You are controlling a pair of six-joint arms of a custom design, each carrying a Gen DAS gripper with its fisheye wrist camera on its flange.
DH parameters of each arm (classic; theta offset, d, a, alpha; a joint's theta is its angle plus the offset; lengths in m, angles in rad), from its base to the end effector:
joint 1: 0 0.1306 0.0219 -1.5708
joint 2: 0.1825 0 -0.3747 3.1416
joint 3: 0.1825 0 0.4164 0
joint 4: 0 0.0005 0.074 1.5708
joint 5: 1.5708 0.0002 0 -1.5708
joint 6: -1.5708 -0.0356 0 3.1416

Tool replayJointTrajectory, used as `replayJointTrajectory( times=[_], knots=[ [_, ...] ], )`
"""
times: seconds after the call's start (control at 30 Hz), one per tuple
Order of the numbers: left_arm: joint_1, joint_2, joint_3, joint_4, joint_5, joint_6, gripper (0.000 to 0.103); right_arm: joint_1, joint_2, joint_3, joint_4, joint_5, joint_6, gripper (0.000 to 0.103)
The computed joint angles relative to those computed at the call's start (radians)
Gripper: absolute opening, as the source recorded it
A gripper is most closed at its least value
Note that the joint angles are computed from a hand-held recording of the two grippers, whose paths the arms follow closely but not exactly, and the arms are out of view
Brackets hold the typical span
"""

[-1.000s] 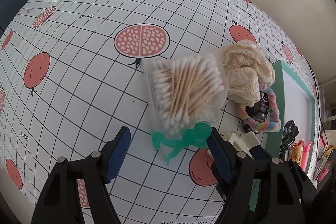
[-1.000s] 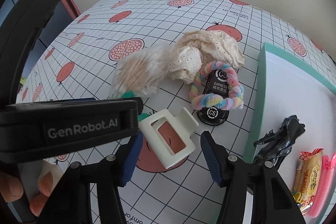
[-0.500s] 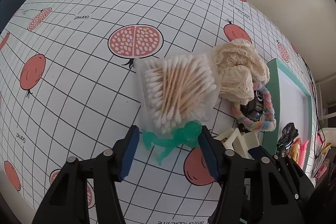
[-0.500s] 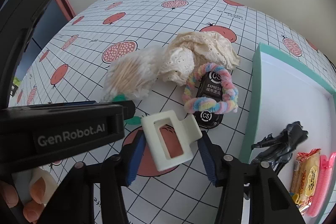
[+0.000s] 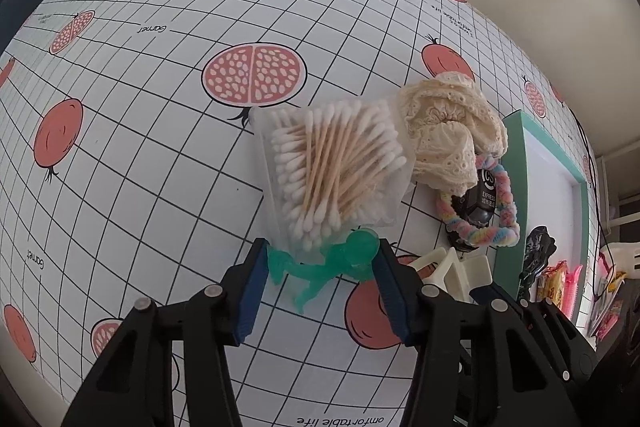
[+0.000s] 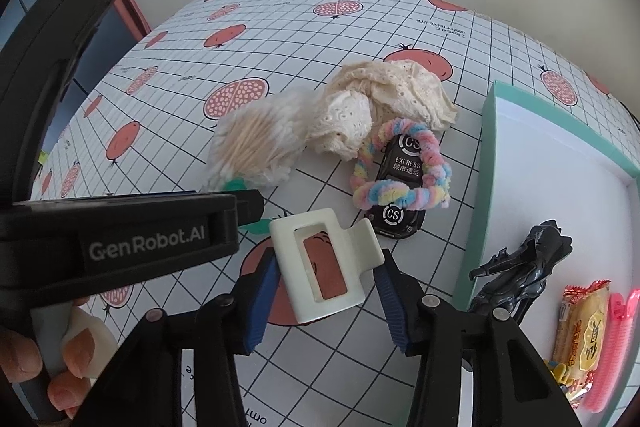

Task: Organize objects
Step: 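Grasp the white hair clip with the right gripper while the left grasps the green figure, then lift the white clip with the right gripper while the left carries the green figure over the tray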

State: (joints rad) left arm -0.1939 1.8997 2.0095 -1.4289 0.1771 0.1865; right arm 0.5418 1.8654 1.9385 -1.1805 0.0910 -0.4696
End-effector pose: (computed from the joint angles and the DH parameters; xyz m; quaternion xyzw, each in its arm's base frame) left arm 0.6327 -0.1311 0.3973 0.0148 0.9882 -0.1098 0.1062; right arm 0.5657 0.3361 0.3959 -0.0246 0.9720 0.0724 0.2221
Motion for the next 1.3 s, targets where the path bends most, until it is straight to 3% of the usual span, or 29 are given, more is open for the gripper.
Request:
replayJointTrajectory(
  times=[0.93,1.3],
  knots=[
    [0.001,-0.096,-0.013,0.058,0.030,0.049,0.054,-0.011,-0.120,-0.063,0.066,0.031,-0.020,0.051],
    [-0.049,-0.100,0.013,0.103,0.034,0.095,0.054,-0.080,-0.242,-0.199,0.144,0.077,-0.081,0.051]
  ],
)
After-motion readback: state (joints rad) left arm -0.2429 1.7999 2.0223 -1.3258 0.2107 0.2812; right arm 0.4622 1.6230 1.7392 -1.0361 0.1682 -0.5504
